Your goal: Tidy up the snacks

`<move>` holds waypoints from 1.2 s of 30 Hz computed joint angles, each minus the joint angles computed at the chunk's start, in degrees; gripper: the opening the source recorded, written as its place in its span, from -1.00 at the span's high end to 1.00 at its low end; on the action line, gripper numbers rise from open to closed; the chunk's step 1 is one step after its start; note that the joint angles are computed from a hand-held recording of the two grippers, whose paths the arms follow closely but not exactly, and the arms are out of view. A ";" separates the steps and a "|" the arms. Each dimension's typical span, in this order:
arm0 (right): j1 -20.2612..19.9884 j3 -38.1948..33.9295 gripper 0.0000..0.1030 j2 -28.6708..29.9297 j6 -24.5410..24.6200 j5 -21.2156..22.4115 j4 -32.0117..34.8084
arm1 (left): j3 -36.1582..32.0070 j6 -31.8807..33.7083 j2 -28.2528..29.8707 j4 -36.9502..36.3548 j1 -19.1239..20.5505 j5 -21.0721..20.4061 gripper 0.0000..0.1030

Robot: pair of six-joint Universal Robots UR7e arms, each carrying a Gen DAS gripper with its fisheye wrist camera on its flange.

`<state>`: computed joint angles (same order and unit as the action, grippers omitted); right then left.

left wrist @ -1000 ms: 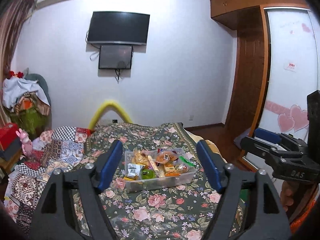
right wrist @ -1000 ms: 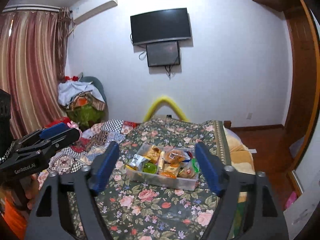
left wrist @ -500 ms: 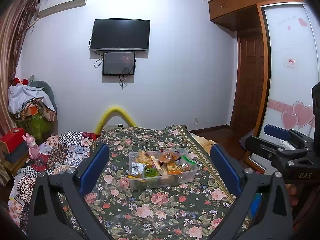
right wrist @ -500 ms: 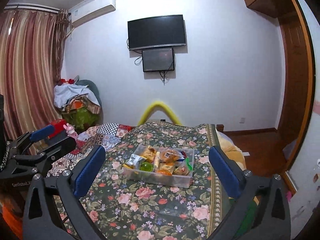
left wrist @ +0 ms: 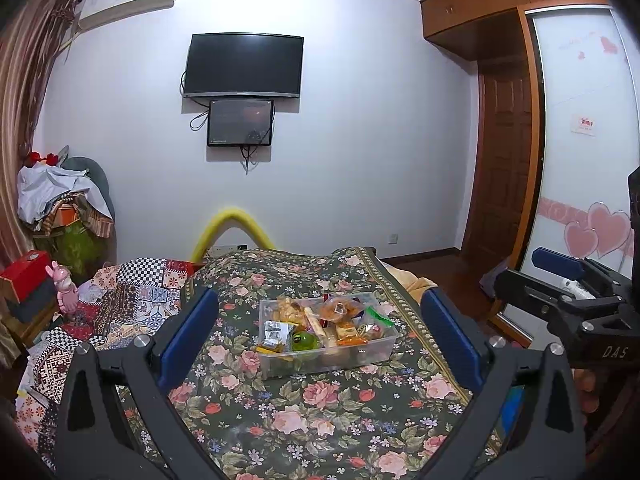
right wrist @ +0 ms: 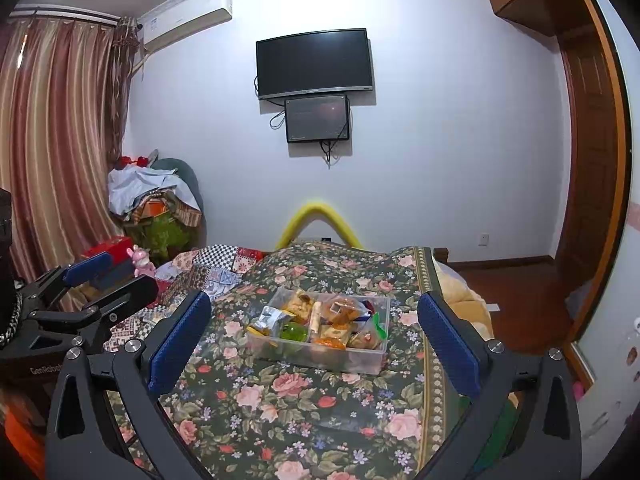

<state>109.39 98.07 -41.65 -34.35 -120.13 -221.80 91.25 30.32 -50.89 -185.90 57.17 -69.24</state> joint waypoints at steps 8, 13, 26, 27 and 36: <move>0.08 0.10 -1.00 -0.12 -0.11 -0.09 -0.38 | 0.03 -0.04 -0.07 0.23 0.10 -0.16 -0.99; 0.14 -0.03 -1.00 0.06 -0.16 -0.22 -0.54 | 0.16 0.35 -0.13 0.00 0.13 -0.40 -0.99; -0.08 0.23 -1.00 -0.35 -0.74 0.08 -0.81 | 0.76 -0.13 -0.79 0.64 0.17 -1.28 -0.99; -0.11 0.25 -1.00 -0.30 -0.91 0.10 -1.02 | 0.84 -0.17 -0.84 0.62 0.17 -1.34 -0.99; -0.26 0.41 -1.00 -0.49 -1.34 0.11 -1.32 | 1.37 -0.33 -1.44 0.98 0.10 -2.02 -0.99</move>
<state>109.13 98.48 -42.13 -35.69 -120.02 -223.12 92.62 29.99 -52.33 -184.92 57.27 -71.27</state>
